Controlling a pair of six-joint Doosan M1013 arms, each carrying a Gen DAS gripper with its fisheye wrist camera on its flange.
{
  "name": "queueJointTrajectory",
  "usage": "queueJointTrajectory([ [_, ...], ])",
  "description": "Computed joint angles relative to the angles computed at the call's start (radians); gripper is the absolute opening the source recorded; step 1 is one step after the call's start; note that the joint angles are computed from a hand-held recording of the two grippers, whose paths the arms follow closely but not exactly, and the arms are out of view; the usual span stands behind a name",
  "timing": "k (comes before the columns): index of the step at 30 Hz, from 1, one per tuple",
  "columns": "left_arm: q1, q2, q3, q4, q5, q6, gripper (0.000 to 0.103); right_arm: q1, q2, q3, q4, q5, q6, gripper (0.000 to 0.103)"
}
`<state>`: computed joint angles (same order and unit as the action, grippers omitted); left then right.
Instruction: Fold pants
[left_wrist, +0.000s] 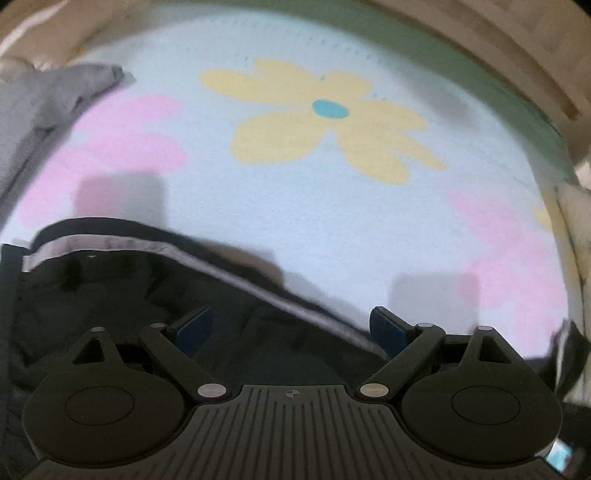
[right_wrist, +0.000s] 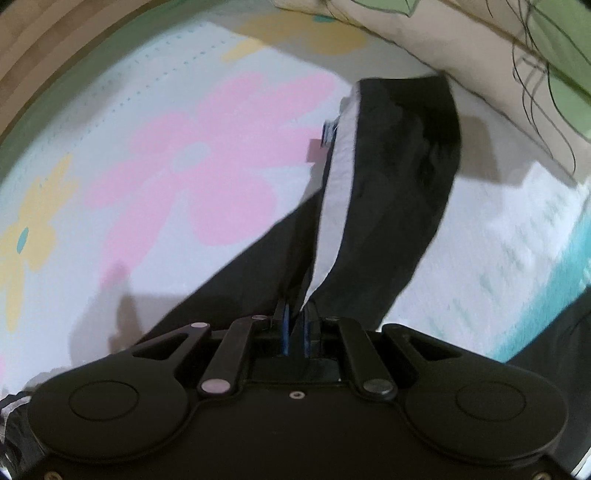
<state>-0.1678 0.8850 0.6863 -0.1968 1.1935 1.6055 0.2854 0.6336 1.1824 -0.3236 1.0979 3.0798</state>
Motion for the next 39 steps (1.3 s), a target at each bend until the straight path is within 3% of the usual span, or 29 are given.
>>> queueJointTrajectory([
  [5, -0.008, 0.063, -0.089, 0.046, 0.07, -0.077, 0.092, -0.006, 0.009, -0.005, 0.023, 0.001, -0.033, 0.011],
  [8, -0.004, 0.102, -0.143, 0.048, 0.132, -0.115, 0.086, -0.006, 0.005, 0.003, 0.028, -0.005, -0.038, 0.011],
  [9, 0.0, 0.117, -0.164, 0.034, 0.16, -0.125, 0.064, -0.007, 0.006, 0.0, 0.031, -0.005, -0.043, 0.011],
  [10, 0.003, 0.135, -0.193, 0.019, 0.199, -0.136, 0.028, -0.009, 0.005, 0.008, 0.031, -0.012, -0.042, 0.011],
  [11, 0.008, 0.156, -0.226, 0.001, 0.24, -0.152, 0.013, -0.009, 0.005, 0.006, 0.03, -0.013, -0.041, 0.011],
  [12, 0.012, 0.158, -0.226, -0.017, 0.249, -0.175, 0.008, -0.008, 0.005, 0.01, 0.026, -0.017, -0.039, 0.011],
  [15, 0.018, 0.07, -0.079, -0.033, 0.116, -0.164, 0.006, -0.005, 0.002, 0.011, 0.015, -0.02, -0.036, 0.011],
  [19, 0.02, -0.046, 0.068, -0.034, 0.008, -0.074, 0.006, 0.007, -0.034, 0.035, -0.013, -0.031, 0.014, 0.011],
  [28, 0.048, -0.345, 0.466, -0.095, -0.26, 0.185, 0.006, 0.099, -0.194, 0.167, -0.125, -0.037, 0.198, 0.011],
  [33, 0.062, -0.436, 0.624, -0.123, -0.34, 0.269, 0.006, 0.17, -0.255, 0.251, -0.162, -0.033, 0.31, 0.011],
  [39, 0.088, -0.447, 0.693, -0.109, -0.317, 0.267, 0.006, 0.222, -0.277, 0.326, -0.107, -0.033, 0.364, 0.011],
])
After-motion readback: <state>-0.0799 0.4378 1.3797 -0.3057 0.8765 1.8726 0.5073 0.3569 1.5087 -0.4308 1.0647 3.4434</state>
